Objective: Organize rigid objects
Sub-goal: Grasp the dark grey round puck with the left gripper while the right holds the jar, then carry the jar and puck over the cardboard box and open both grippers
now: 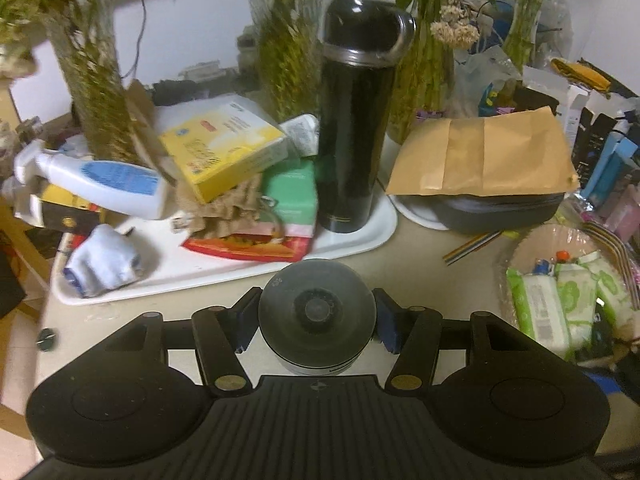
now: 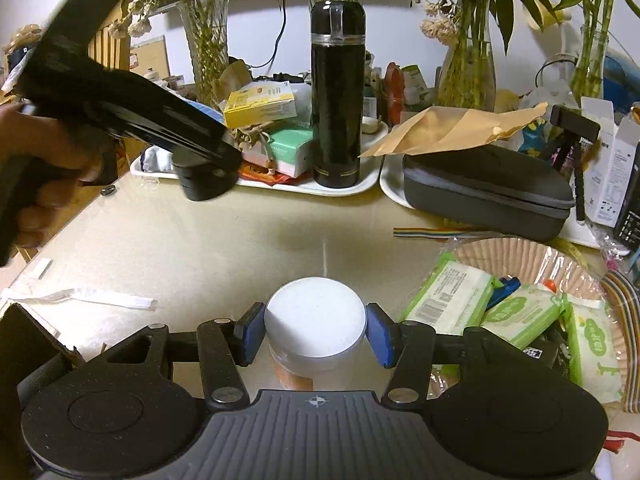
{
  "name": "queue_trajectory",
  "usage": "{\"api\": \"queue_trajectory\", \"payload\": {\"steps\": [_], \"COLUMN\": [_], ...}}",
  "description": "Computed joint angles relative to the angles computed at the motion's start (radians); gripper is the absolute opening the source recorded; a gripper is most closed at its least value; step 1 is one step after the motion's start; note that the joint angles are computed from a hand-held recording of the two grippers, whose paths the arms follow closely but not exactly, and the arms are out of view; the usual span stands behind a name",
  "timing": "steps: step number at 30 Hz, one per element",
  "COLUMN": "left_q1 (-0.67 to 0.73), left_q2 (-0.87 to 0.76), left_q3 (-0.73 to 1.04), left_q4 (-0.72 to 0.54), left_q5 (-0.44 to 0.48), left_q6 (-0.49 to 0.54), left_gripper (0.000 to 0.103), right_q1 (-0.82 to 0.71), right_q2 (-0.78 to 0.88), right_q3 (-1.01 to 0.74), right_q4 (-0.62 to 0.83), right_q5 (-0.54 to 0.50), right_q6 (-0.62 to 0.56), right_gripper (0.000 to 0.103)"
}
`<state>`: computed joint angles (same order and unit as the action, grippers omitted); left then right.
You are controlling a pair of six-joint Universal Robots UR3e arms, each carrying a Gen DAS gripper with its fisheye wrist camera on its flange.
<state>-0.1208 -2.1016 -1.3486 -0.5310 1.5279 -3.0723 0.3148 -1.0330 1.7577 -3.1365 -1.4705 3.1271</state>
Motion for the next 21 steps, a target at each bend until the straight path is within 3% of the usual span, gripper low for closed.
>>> {"api": "queue_trajectory", "payload": {"steps": [9,21], "left_q1": [0.065,0.189], "left_q2": [0.205,0.516], "left_q3": [-0.228,-0.486], "left_q4": [0.043,0.016], "left_q5": [-0.043,-0.18], "left_q6": [0.06,0.133], "left_gripper": [0.057,0.057], "right_q1": [0.016,0.001], "right_q2": [0.002,-0.096], "right_q3": [-0.015,0.01], "right_q4": [0.0,0.029], "right_q5": [-0.006,0.029], "right_q6": [-0.001,0.006], "right_gripper": [0.056,0.056]}}
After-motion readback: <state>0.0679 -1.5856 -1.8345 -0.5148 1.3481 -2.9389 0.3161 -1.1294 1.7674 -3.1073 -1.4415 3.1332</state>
